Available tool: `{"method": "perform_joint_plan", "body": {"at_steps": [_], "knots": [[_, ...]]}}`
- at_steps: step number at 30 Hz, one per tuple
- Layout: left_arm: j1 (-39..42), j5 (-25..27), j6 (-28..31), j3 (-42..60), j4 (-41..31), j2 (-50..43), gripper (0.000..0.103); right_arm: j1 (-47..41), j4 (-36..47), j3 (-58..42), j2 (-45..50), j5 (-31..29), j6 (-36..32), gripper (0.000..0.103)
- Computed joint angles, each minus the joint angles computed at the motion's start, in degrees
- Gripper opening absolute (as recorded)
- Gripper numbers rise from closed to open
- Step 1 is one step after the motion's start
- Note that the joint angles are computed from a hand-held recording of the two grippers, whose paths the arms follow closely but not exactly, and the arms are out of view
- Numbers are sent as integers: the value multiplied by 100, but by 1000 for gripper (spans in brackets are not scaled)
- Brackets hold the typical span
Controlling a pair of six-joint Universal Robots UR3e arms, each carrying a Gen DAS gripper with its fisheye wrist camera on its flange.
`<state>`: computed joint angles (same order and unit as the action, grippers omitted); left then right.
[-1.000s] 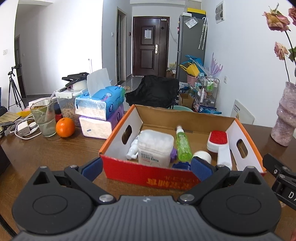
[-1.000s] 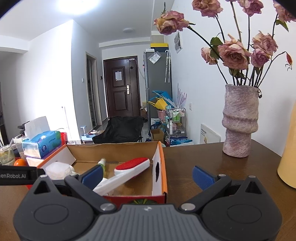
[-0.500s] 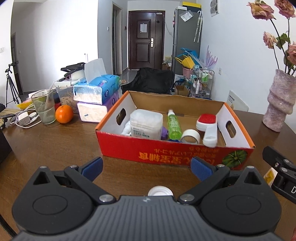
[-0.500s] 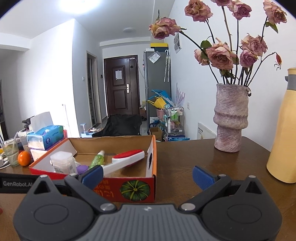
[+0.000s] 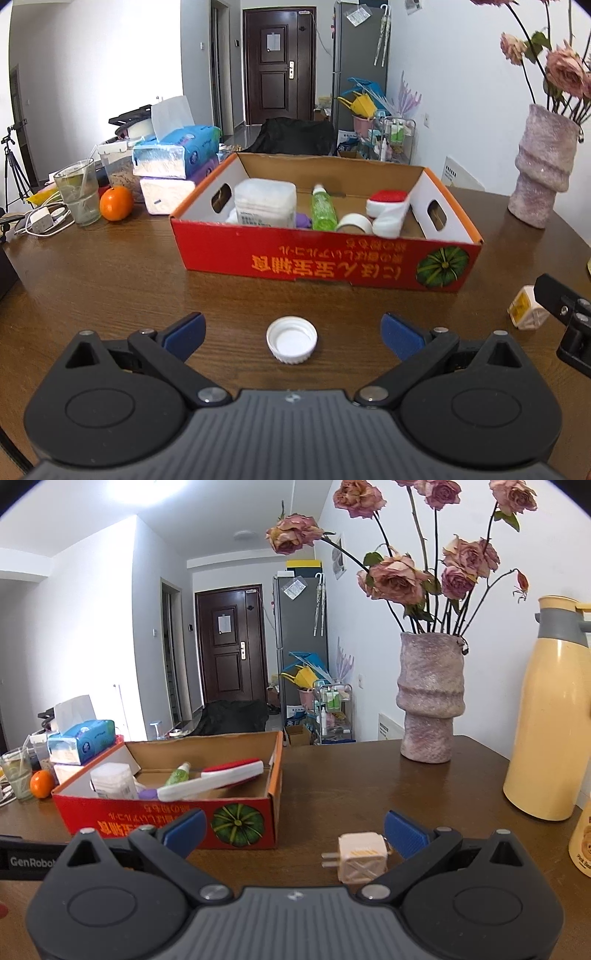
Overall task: Organize rigid objects
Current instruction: 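Move the left gripper to the white bottle cap while the right approaches the white plug adapter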
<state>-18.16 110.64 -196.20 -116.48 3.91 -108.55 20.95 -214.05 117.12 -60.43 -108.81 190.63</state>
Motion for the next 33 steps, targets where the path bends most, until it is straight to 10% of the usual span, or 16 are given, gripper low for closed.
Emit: {"method": "perform_joint_plan", "body": {"at_steps": [33], "knots": [[56,-6,-230,411,-224,-924,94,-654,-372,957,-56,460,23,103]]}}
